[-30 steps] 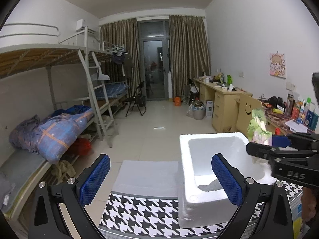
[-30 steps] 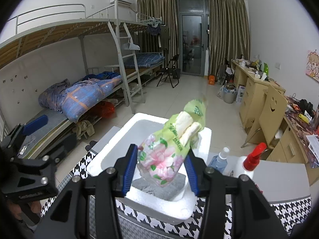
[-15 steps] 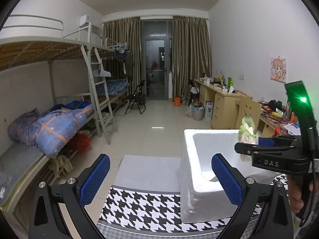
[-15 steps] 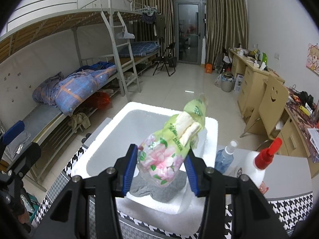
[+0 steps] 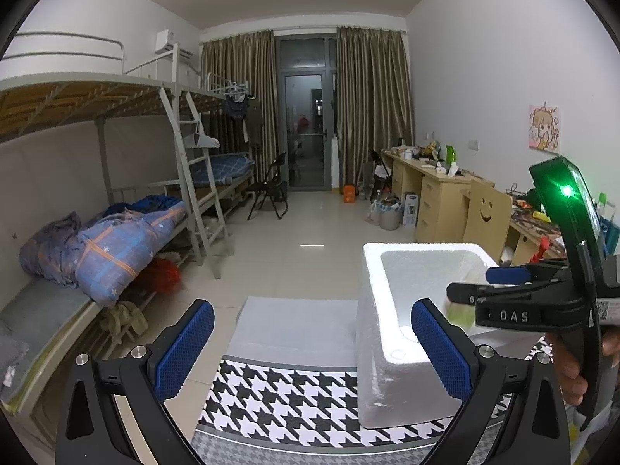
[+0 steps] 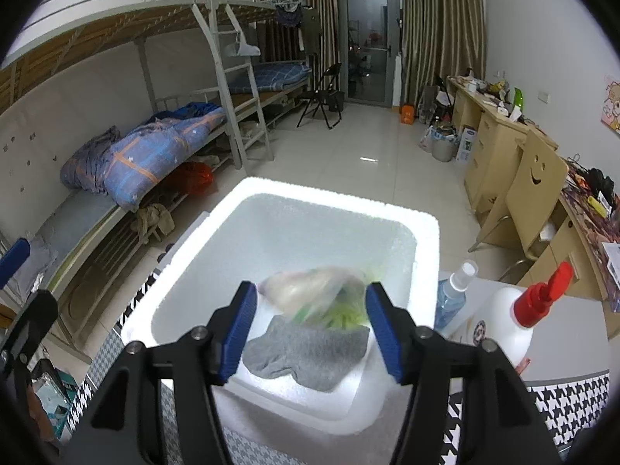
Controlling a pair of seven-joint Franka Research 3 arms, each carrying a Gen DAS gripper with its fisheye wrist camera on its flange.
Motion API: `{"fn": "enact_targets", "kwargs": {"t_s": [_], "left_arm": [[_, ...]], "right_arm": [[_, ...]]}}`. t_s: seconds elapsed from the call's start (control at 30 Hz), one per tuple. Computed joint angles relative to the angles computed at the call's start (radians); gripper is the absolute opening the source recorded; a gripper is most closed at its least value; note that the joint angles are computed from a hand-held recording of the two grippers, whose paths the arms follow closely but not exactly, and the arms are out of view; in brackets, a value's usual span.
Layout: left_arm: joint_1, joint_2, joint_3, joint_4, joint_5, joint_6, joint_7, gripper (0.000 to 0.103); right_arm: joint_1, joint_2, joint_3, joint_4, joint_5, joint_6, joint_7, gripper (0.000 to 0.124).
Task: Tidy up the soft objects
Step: 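Lower the snack bag into the foam box and open the right gripper, then withdraw both tools from the foam box back toward the table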
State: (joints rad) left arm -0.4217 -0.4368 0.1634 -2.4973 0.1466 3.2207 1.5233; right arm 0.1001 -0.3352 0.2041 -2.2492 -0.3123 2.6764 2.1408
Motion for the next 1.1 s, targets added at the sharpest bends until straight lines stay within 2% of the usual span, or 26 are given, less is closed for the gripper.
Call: {"fn": "enact_targets", "kwargs": {"t_s": [0.03, 0.23, 0.6, 0.7, 0.77, 0.8, 0.9, 1.03, 1.1], "left_arm": [[0.0, -0.001, 0.0, 0.0, -0.001, -0.001, 0.0, 0.102], [-0.037, -0.011, 0.034, -0.007, -0.01, -0.006, 0.019, 0.102], [-0.056, -0.028, 0.047, -0.026, -0.03, 0.005, 0.042, 0.102], [-0.083, -0.043, 0.064, -0.039, -0.031, 0.0, 0.046, 0.102], [-0.066, -0.052, 0.046, -0.051, -0.026, 0.01, 0.042, 0.102], [-0.063, -0.062, 0.041, -0.059, -0.021, 0.013, 0.04, 0.102], [-0.099, -0.09, 0.071, -0.068, -0.018, 0.0, 0.045, 0.102], [-0.057, -0.117, 0.027, -0.091, -0.007, 0.008, 0.03, 0.102], [-0.059, -0.135, 0.028, -0.103, 0.0, 0.005, 0.028, 0.102]], "right_arm": [[-0.005, -0.003, 0.003, -0.004, -0.009, 0.008, 0.007, 0.076], [-0.012, -0.028, 0.009, -0.018, -0.014, 0.023, 0.016, 0.076], [-0.04, -0.131, 0.041, -0.088, -0.005, 0.056, 0.015, 0.077], [-0.049, -0.163, 0.055, -0.115, 0.002, 0.072, 0.007, 0.077], [-0.057, -0.191, 0.068, -0.136, 0.012, 0.081, 0.014, 0.08], [-0.058, -0.204, 0.07, -0.145, 0.02, 0.088, 0.012, 0.086], [-0.104, -0.247, 0.115, -0.167, 0.008, 0.11, 0.042, 0.092], [-0.127, -0.294, 0.136, -0.195, 0.019, 0.128, 0.05, 0.095], [-0.134, -0.313, 0.144, -0.205, 0.028, 0.13, 0.048, 0.095]]}}
